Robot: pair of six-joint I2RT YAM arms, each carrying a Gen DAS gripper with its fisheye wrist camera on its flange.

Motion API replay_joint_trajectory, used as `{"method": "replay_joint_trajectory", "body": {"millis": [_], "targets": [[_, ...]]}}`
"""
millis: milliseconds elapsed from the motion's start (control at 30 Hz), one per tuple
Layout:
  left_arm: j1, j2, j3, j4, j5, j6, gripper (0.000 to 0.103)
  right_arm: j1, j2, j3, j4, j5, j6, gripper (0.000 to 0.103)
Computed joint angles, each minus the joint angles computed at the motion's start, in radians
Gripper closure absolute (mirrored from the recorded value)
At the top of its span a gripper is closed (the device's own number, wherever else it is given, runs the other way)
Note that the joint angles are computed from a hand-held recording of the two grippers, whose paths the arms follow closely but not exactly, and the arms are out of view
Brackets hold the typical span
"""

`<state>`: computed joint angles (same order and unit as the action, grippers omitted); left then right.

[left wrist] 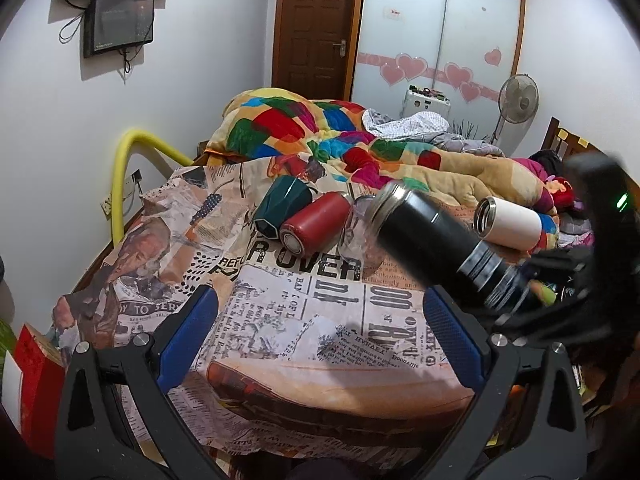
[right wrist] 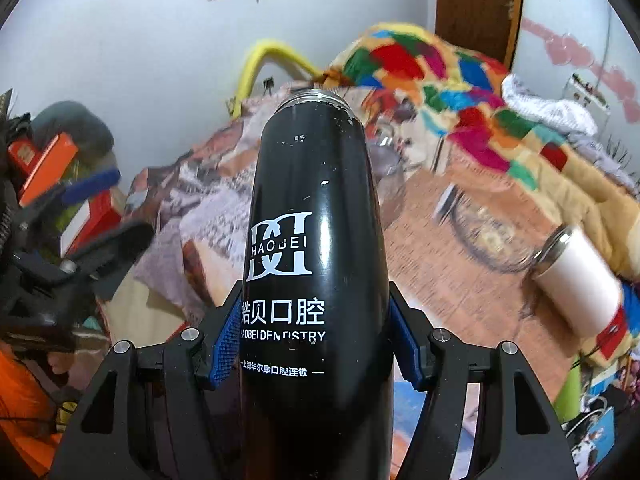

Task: Flip cup upright
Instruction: 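Lift the black thermos with the right gripper and swing it upward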

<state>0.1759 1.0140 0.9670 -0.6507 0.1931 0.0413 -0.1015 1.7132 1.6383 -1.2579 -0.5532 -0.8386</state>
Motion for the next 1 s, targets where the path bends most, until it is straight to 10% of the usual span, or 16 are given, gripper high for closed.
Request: {"method": "replay_joint_trajectory", "body": {"millis": [367, 1000], "targets": [[0.024, 0.039, -0.051, 0.015, 0.0, 0.008, 0.0, 0.118, 0.035, -0.203, 0.21, 0.164, 0.023, 0.042], [0.067, 0.138, -0.048, 0.022, 0.042, -0.034, 0.001, 0.137, 0.063, -0.199, 0.201, 0.169, 0.037, 0.041]]}}
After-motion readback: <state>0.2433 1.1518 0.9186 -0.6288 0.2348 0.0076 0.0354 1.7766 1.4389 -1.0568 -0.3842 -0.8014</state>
